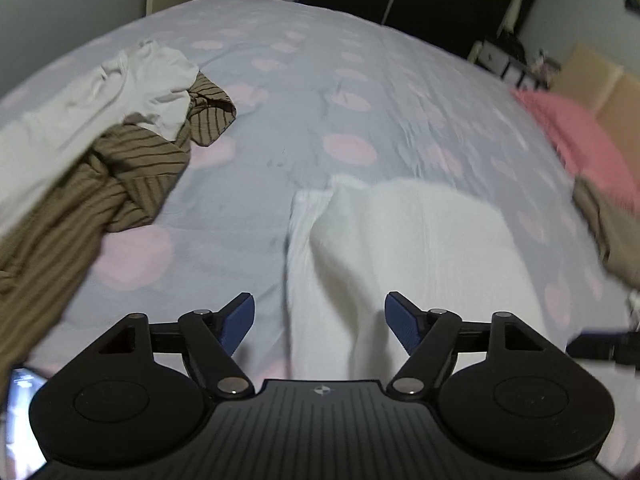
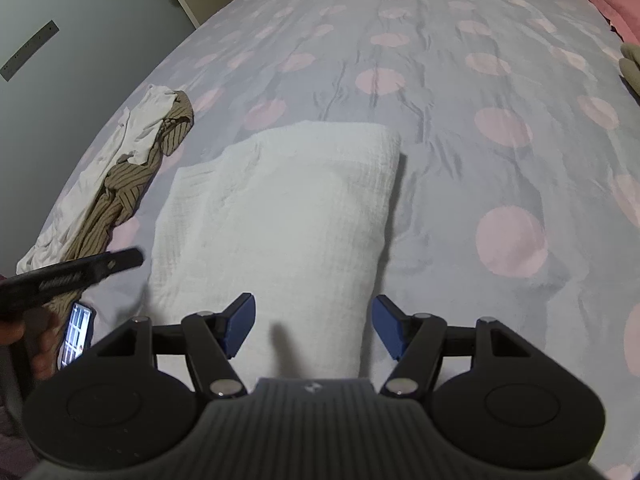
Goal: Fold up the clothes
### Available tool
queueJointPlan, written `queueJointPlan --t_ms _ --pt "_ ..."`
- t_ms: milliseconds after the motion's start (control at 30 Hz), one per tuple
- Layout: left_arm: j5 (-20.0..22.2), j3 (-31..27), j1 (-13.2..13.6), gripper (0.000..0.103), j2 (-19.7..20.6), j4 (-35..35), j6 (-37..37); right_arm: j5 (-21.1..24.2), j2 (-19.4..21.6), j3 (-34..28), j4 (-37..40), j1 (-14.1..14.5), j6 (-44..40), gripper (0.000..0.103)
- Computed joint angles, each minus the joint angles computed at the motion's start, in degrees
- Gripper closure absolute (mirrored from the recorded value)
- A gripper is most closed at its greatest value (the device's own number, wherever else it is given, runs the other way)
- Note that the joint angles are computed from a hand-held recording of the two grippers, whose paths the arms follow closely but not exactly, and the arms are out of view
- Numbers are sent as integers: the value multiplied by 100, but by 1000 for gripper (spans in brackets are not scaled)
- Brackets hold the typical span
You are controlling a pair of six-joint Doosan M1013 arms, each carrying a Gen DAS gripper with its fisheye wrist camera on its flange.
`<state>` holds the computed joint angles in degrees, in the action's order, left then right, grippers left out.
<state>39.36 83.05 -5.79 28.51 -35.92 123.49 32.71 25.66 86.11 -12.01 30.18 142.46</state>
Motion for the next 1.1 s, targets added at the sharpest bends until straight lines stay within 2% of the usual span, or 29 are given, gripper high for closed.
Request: queueJointPlan --t_ms 167,233,333,533,567,600,700,800,867,900,967,1033,1100 --pt "-246 -214 -77 31 243 80 -428 -29 111 -140 50 -47 -204 35" --pt "-372 -251 -115 32 303 15 -364 2 162 -187 -116 -60 -62 35" --pt "-520 -297 -165 38 390 -56 -130 -168 199 -151 -324 -133 259 35" --pt "-404 -376 -138 64 547 -513 411 -344 374 -256 -713 -324 1052 35" --pt "-411 -365 -128 72 554 -655 563 -359 414 -294 -751 -355 1206 35" --pt "-449 -338 -123 76 548 -803 736 -381 454 -331 -754 -388 1346 35" --pt "-595 -272 -129 86 517 -1004 1094 -552 575 -416 -501 -496 1561 35" --pt "-594 -278 -119 90 524 -1095 1212 -697 679 -472 -315 -552 1645 36" --pt "-640 -239 -109 93 504 -1246 1363 -724 722 -500 -435 -551 1752 60" --pt "-683 -210 -110 95 484 -1332 1490 -691 734 -518 -588 -535 1822 88" --pt "-779 -152 -123 97 439 -1490 1797 -610 726 -524 -1145 -477 2208 95" --pt "-926 -80 -146 97 383 -1711 2203 -635 670 -464 -1579 -437 2562 97" --pt "-1059 16 -154 97 315 -2335 2884 -569 611 -418 -2013 -389 2919 97"
